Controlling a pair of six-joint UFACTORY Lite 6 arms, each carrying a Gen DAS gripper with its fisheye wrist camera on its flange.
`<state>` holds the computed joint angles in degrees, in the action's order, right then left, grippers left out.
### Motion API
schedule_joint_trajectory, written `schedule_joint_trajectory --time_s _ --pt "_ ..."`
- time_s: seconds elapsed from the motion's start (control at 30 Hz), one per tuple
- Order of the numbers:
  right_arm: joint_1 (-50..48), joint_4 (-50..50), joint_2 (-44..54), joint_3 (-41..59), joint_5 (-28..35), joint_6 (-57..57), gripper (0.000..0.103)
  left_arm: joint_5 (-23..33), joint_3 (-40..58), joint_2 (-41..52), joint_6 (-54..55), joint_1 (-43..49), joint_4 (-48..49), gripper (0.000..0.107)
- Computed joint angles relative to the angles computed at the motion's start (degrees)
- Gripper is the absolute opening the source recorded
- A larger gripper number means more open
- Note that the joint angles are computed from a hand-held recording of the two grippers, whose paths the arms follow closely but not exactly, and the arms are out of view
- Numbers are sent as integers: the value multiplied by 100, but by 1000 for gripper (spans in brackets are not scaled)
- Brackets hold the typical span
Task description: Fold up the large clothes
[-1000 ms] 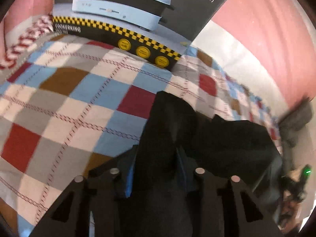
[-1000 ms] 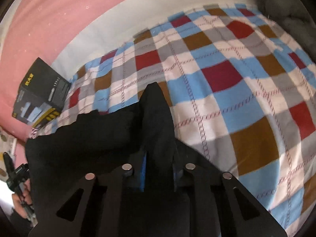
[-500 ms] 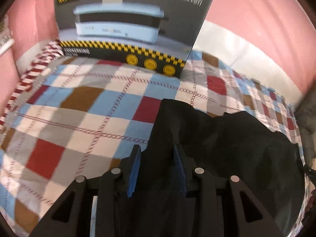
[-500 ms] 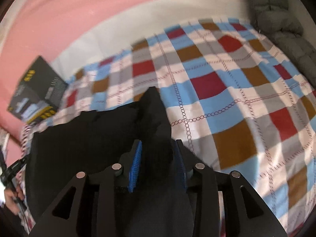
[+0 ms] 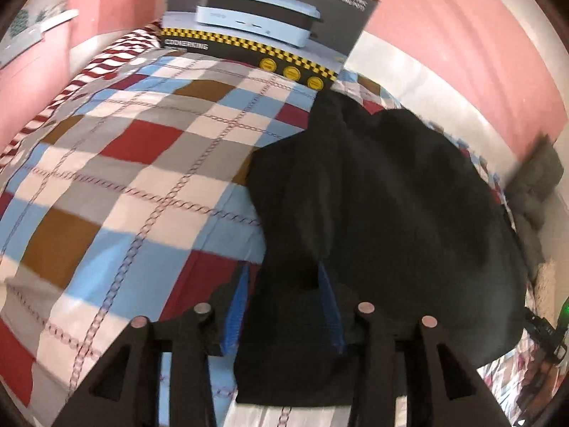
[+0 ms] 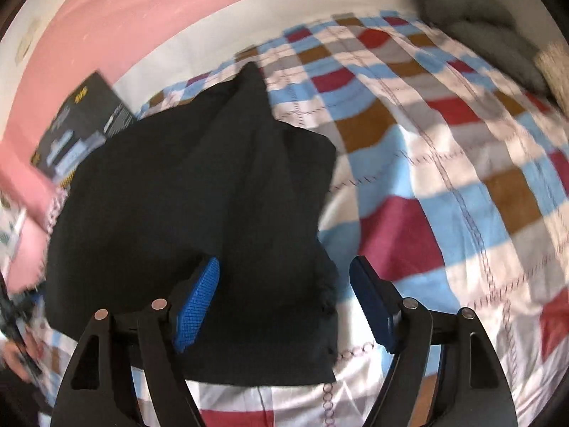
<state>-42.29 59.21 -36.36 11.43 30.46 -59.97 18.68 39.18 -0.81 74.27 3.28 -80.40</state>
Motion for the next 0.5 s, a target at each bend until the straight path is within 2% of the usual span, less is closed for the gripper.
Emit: schedule_joint_trajectory --time_s 0.03,0.1,0.23,0.3,0.4,0.5 --pt "-276 86 -18 -43 229 -192 76 76 -120 -92 50 70 -36 46" --pt "-790 273 44 -158 659 -693 76 250 -302 -138 124 195 -76 57" --pt "-1782 952 1138 -91 1502 -1950 77 613 -399 158 674 465 -616 70" --pt "-1807 1321 1766 59 1587 -2367 78 890 -265 521 775 609 -784 79" --pt "-1756 1667 2347 206 1739 -2718 78 1205 -6 1059 944 678 -1113 84" --pt "-1550 2137 3244 541 1810 -3080 87 1742 405 1738 936 703 -1338 89"
